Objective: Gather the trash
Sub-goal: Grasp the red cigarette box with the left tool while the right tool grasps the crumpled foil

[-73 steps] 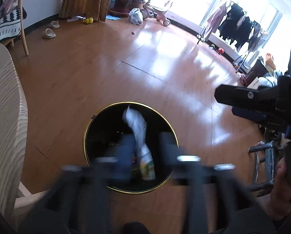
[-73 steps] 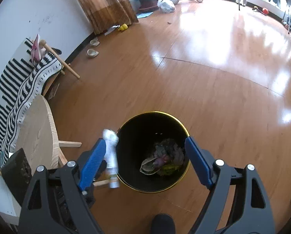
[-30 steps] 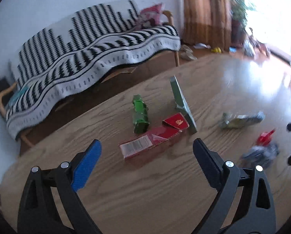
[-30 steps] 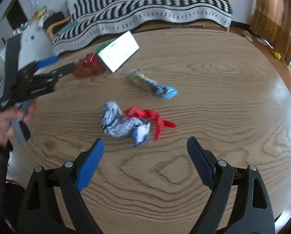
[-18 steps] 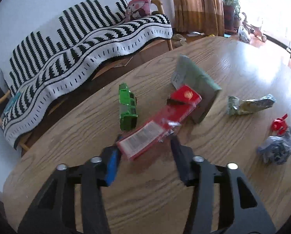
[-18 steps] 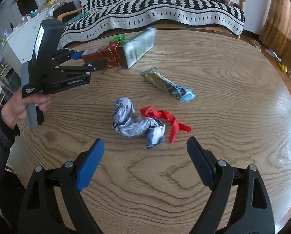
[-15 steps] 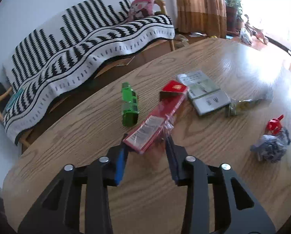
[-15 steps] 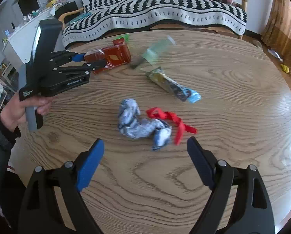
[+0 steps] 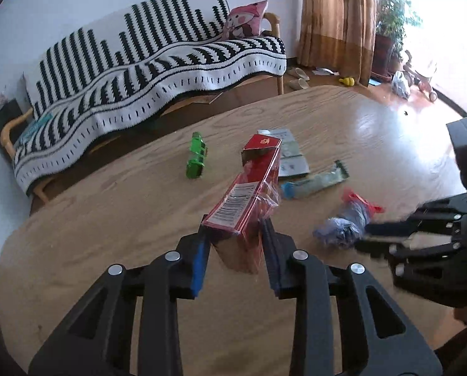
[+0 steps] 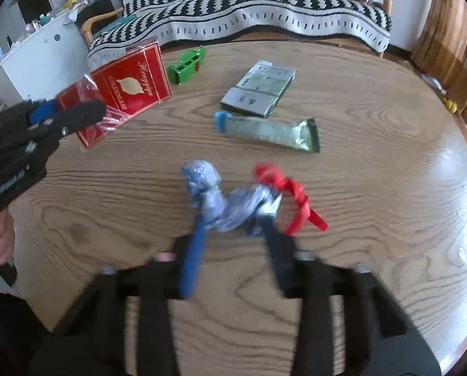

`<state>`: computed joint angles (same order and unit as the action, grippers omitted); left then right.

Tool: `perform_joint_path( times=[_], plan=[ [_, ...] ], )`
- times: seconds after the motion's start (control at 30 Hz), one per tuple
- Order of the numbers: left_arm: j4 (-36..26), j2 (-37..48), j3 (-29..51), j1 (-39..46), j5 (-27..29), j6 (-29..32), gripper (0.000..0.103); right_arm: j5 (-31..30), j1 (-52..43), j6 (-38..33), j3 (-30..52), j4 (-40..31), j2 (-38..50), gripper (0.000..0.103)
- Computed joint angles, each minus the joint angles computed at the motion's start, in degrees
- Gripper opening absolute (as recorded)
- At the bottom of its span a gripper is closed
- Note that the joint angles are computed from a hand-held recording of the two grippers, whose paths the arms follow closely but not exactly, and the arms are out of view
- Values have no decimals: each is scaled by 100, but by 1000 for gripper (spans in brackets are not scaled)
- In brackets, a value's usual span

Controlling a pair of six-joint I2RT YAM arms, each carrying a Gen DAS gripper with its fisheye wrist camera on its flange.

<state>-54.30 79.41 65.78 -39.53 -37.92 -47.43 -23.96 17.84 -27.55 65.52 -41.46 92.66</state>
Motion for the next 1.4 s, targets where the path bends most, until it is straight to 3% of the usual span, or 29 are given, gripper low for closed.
perform_joint_path(
  times=[0.1,0.27,0.37,0.43,0.47,0.5,0.9,0.93,1.0,1.2,1.4],
  plan=[
    [-205,97,171,-223,-110,-352,31,-148,-160,-233,-166,-81,-350,1],
    [-382,140,476,-317,-133,-735,31,-538,-522,-573,-105,-468,-676,1],
    [-394,138,575,-365,-238,-827,31,-448,-515,-375,-89,-412,-521,5],
    [-394,146,594,-355,-273,-815,31,-386,-457,-206,-16,-338,-342,49],
    [-397,131,570,-363,-286,-833,31,-344,-421,-69,-130,-130,-423,96],
    [-386,98,516,-363,-281,-848,31,-317,-380,96,-340,264,-562,94],
    [1,-262,-87,193,144,-675,30,312,393,821,254,879,643,93],
    [22,-246,-106,209,173,-644,30,381,438,856,236,950,665,90],
    [17,-187,-98,188,178,-645,30,406,498,777,289,885,708,43],
    [6,42,92,43,203,-732,30,47,189,419,131,572,88,37],
    [155,729,820,-294,218,-773,30,-505,-1177,-348,354,-124,-259,37]
  ],
)
